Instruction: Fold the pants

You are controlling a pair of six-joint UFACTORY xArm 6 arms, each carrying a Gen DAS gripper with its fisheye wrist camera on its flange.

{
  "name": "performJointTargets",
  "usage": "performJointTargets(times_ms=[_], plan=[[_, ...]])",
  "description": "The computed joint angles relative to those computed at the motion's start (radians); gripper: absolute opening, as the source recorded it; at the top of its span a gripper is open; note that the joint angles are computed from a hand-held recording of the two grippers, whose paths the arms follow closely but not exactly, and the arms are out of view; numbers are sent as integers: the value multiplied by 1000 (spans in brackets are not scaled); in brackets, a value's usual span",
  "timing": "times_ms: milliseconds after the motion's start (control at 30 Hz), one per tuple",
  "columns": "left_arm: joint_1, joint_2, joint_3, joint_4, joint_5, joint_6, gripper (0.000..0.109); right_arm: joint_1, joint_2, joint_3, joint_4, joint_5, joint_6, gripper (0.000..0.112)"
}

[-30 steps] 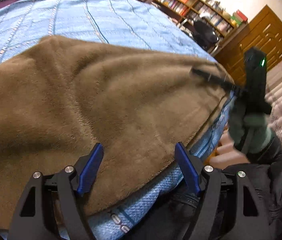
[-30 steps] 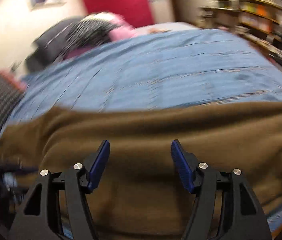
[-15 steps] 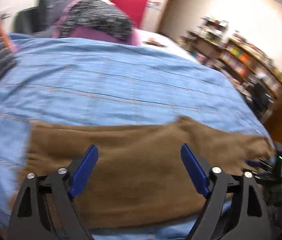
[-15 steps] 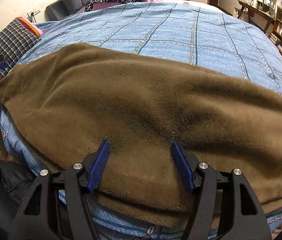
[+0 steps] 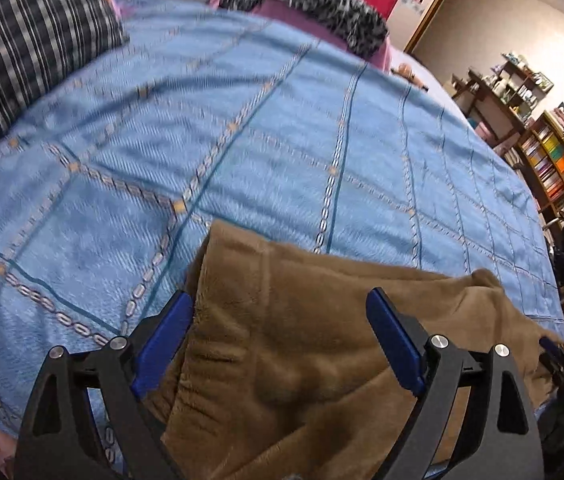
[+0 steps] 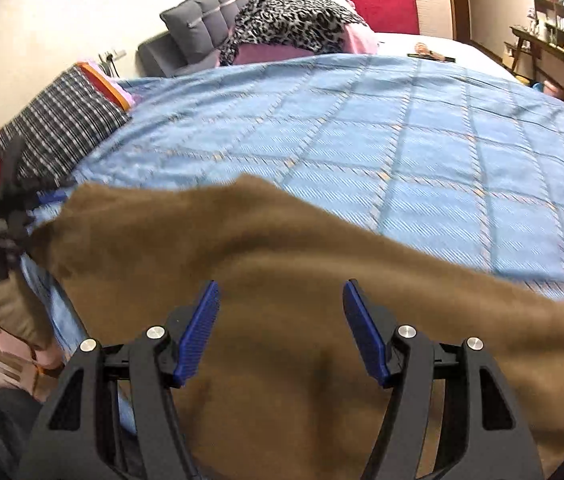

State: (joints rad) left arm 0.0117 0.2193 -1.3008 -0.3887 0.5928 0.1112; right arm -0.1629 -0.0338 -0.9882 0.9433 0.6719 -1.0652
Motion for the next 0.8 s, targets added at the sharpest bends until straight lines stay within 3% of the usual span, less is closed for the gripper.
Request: performJointTargets(times_ms=[133, 233, 267, 367, 467, 500, 567, 600, 633, 733, 800], plan=[[17, 51, -61, -77, 83, 37, 82, 36, 128, -153, 27, 16, 70, 68], [24, 69, -86, -92, 126, 44, 61, 53, 239, -277, -8, 35, 165, 70], [27, 74, -96, -91, 139, 48, 46, 55, 271, -314, -27, 54, 196, 70], [28, 54, -84, -93, 139, 52, 27, 54, 397, -473, -52, 188, 258, 71], [28, -10, -28, -158, 108, 99, 18, 52, 517, -617, -66, 312, 310, 71], [27, -31, -9, -174, 95, 112, 17, 57, 551, -660, -90, 344, 333, 65], [28, -69, 24, -204, 67, 115, 15, 68, 555, -663, -122, 348, 328, 21], [29, -84, 37, -213, 47, 111, 15, 76, 540, -642, -129, 323, 317, 13], [29, -97, 50, -209, 18, 101, 15, 80, 520, -620, -116, 306, 292, 8], [10, -123, 92, -132, -150, 44, 11, 93, 454, -536, -61, 188, 244, 6], [11, -89, 66, -168, -172, 43, 11, 104, 442, -516, -51, 131, 248, 6]])
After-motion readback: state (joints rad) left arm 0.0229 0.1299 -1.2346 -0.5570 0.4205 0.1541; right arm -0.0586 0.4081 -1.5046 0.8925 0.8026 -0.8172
